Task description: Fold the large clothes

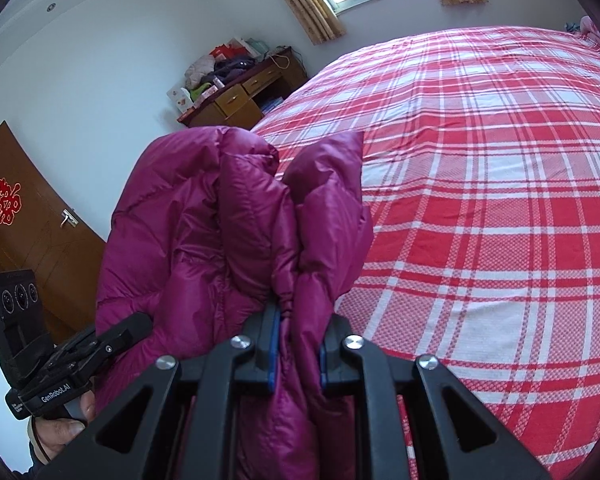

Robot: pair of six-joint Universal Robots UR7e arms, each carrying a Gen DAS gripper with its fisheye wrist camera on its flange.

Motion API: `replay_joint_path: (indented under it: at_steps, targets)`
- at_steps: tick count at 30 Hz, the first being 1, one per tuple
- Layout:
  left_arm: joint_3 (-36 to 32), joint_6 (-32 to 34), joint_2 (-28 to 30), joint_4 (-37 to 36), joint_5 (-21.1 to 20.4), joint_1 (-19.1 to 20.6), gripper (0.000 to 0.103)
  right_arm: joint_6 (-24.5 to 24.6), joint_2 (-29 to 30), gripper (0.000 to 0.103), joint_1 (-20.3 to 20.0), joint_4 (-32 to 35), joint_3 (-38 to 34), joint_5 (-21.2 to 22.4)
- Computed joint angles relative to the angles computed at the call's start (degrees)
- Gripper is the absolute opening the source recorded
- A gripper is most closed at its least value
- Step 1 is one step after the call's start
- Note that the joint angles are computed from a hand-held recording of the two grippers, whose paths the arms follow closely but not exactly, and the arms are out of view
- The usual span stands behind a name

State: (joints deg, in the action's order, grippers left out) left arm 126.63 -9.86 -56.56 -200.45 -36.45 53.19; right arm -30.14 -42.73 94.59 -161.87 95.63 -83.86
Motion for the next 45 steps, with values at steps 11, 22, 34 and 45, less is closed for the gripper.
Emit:
replay_joint_path:
  at_steps: [11, 22, 34, 45]
  targets:
    - [-0.47, -2.87, 0.56, 3.94, 1.61, 1.71, 0.064, 0.77, 0.42, 0.019, -0.68, 0.2, -0.3, -1.69]
    - [-0.86, -2.2, 2.17, 2.54, 5.37, 1.99, 0.082, 0.39, 1.37, 0.028, -0.75, 1.04, -1.2, -3.86]
    - [0.91, -3.78, 0.79, 4.11, 9.83, -0.33, 0.085, 0.39, 0.69, 0.056, 0.76, -5.23, 1.07, -8.95]
    - [7.07, -0.43, -3.59, -2.33, 17.36, -9.25, 0.085, -1.91, -7.45, 0.075, 3.37, -22.85, 13.86, -10.52]
